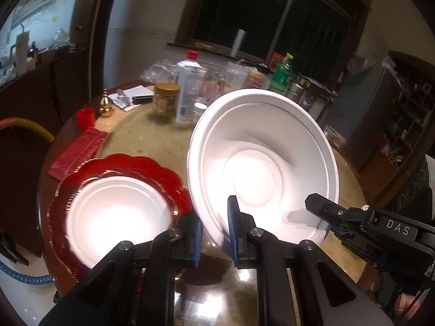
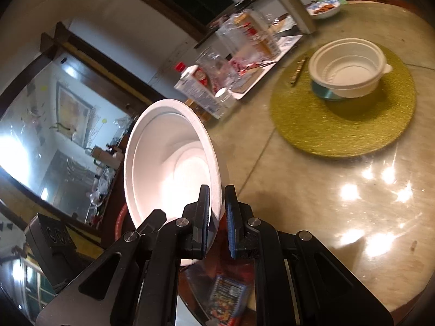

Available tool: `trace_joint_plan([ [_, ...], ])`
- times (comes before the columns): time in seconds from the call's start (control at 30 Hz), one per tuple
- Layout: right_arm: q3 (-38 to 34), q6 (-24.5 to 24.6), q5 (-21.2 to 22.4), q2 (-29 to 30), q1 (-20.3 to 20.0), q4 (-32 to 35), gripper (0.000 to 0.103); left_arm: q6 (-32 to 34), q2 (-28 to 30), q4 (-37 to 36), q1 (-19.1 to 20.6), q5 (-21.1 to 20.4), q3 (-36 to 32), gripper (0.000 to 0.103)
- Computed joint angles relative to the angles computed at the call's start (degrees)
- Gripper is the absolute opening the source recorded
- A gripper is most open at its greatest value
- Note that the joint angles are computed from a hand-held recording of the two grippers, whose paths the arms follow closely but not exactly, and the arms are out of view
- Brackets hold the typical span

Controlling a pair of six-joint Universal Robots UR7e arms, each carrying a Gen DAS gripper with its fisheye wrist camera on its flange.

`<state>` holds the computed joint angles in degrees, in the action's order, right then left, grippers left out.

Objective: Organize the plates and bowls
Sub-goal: 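Lift and carry both white bowls toward the red plate stack, then lower the white bowls into the bowls on the red plates and open both tools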

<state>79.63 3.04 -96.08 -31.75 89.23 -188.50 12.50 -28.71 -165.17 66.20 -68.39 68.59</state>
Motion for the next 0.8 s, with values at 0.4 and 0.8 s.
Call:
trace_joint_plan([
  [0.4,-8.7,-2.3,1.2,5.3,2.4,9.2,0.012,-1.8,-2.0,-1.7,2.5,2.5,0.2,0.015],
  [0.8,-17.0,-2.8,1.9,10.8,3.7,18.4,0.012,-3.0,-3.5,-2.6,4.2,6.2,1.5,0.015],
])
